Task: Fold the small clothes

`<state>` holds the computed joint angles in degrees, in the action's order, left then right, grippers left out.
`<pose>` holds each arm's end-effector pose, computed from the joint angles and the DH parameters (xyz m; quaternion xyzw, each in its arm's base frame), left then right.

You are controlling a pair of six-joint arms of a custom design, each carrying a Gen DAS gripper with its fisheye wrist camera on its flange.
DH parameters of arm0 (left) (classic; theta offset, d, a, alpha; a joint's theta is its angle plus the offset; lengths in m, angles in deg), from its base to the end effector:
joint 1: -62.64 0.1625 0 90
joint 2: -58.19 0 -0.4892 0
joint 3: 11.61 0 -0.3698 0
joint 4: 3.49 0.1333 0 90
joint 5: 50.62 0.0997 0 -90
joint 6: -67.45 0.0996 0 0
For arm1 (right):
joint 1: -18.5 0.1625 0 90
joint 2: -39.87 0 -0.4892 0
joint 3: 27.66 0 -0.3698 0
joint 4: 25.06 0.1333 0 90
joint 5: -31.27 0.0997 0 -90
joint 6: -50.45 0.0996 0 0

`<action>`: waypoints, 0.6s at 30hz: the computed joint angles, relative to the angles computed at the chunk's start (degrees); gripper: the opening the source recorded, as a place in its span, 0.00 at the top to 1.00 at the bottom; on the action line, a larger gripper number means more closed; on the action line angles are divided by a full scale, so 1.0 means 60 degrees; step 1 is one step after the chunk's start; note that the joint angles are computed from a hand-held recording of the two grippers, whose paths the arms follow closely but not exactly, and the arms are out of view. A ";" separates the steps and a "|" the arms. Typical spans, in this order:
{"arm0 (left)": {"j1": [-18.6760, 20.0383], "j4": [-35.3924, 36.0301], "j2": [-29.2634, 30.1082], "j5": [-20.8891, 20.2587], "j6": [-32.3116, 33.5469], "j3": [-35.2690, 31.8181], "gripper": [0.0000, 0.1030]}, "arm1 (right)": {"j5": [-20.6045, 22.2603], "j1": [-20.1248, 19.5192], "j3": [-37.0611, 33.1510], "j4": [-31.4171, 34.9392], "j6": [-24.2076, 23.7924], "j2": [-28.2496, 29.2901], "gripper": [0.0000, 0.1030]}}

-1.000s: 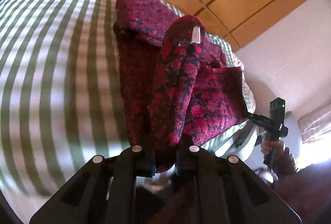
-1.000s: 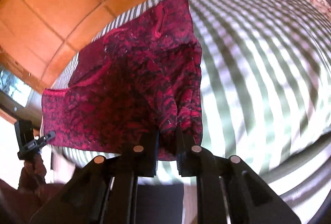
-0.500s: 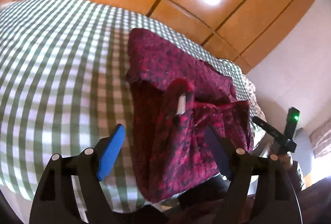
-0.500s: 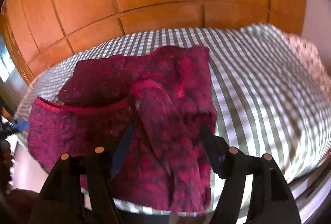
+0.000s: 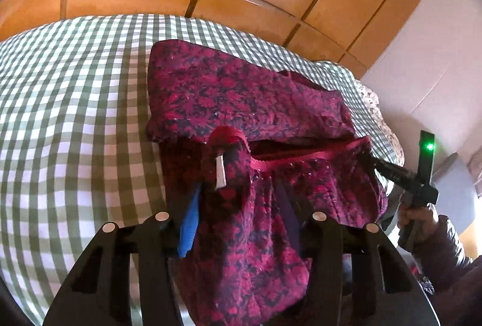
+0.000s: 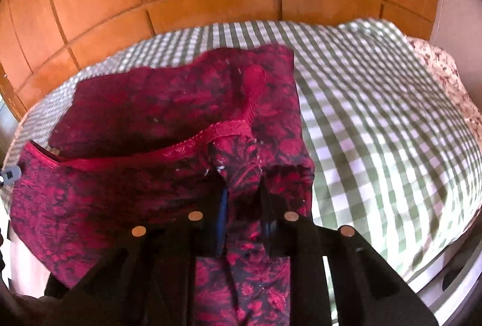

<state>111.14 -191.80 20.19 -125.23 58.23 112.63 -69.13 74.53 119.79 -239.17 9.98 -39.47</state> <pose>-0.2298 -0.5008 0.0216 0.2604 0.9506 -0.1512 0.0757 -0.1085 -0.3674 0.3280 0.0074 -0.8803 0.3239 0.3465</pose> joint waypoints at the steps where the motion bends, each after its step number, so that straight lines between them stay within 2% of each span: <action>1: 0.0092 0.0088 0.0043 -0.0063 -0.0077 -0.0076 0.53 | 0.0055 -0.0077 0.0005 -0.0036 -0.0005 0.0042 0.80; 6: 0.0463 0.0009 0.0154 -0.0323 -0.0509 -0.0096 0.55 | 0.0180 -0.0220 -0.0014 -0.0228 -0.0119 0.0204 0.79; 7: 0.0422 -0.0089 0.0126 -0.0340 -0.0387 -0.0019 0.67 | 0.0120 -0.0173 0.0004 -0.0230 -0.0113 0.0199 0.79; 8: 0.0355 -0.0291 0.0101 -0.0320 -0.0254 0.0087 0.85 | 0.0099 -0.0111 0.0015 -0.0062 -0.0071 0.0091 0.81; 11: 0.0202 -0.1367 -0.0072 -0.0353 -0.0223 0.0561 0.86 | 0.0461 -0.0118 0.0203 0.0546 -0.0115 -0.0550 0.84; 15: -0.0182 -0.1815 -0.0343 -0.0087 -0.0053 0.1081 0.87 | 0.1019 -0.0171 0.0425 0.1364 -0.0078 -0.1511 0.86; 18: -0.0485 -0.2152 -0.0449 0.0062 0.0011 0.1366 0.87 | 0.1905 -0.0307 0.0410 0.2360 0.0103 -0.2480 0.86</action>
